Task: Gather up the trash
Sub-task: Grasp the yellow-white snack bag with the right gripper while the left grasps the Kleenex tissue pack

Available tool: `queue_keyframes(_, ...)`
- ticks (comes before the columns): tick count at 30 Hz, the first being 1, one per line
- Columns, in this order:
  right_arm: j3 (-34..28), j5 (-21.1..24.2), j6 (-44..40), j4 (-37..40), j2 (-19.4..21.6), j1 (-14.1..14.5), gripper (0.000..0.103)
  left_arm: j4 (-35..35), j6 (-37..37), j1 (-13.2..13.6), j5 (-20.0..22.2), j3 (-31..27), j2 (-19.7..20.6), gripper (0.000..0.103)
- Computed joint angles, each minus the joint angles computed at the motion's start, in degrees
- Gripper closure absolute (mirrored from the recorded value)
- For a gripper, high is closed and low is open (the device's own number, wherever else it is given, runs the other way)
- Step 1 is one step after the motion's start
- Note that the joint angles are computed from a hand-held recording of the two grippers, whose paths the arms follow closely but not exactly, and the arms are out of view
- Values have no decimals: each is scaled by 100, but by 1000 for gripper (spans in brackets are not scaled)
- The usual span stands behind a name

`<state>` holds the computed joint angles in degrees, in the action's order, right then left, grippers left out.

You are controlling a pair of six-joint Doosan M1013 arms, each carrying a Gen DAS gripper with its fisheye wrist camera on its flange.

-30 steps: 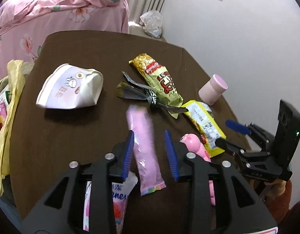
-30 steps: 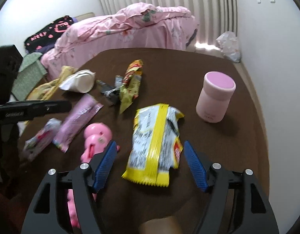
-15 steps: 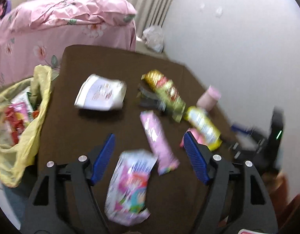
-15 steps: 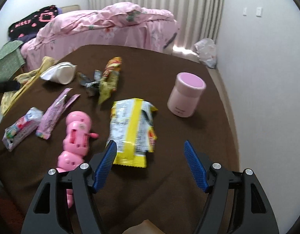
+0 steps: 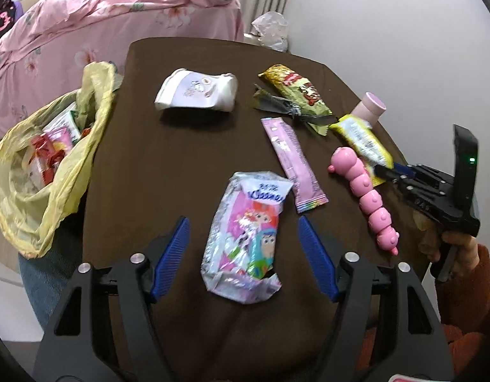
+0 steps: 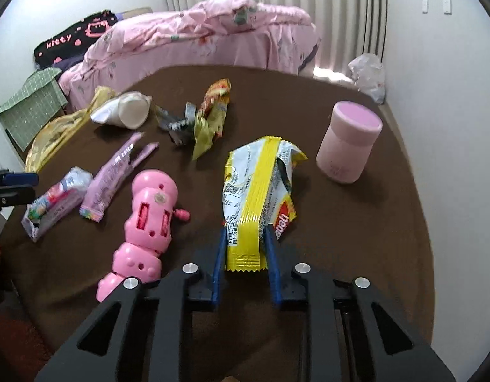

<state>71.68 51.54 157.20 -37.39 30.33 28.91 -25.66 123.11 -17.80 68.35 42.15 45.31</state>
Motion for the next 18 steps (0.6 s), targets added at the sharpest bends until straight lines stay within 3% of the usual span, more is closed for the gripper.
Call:
queue_keyframes(4, 14, 25, 212, -290, -63, 51, 84, 151, -249, 16, -8, -14, -9, 46)
queue_keyframes(7, 6, 37, 225, -366, -84, 73, 84, 143, -65, 6, 171, 55, -44, 46)
queue_keyframes(16, -73, 51, 2, -341, -37, 139, 84, 468, -197, -77, 131, 100, -41, 47)
queue_keyframes(18, -65, 10, 33, -355, -48, 143, 84, 538, -275, -97, 240, 18, 19, 53)
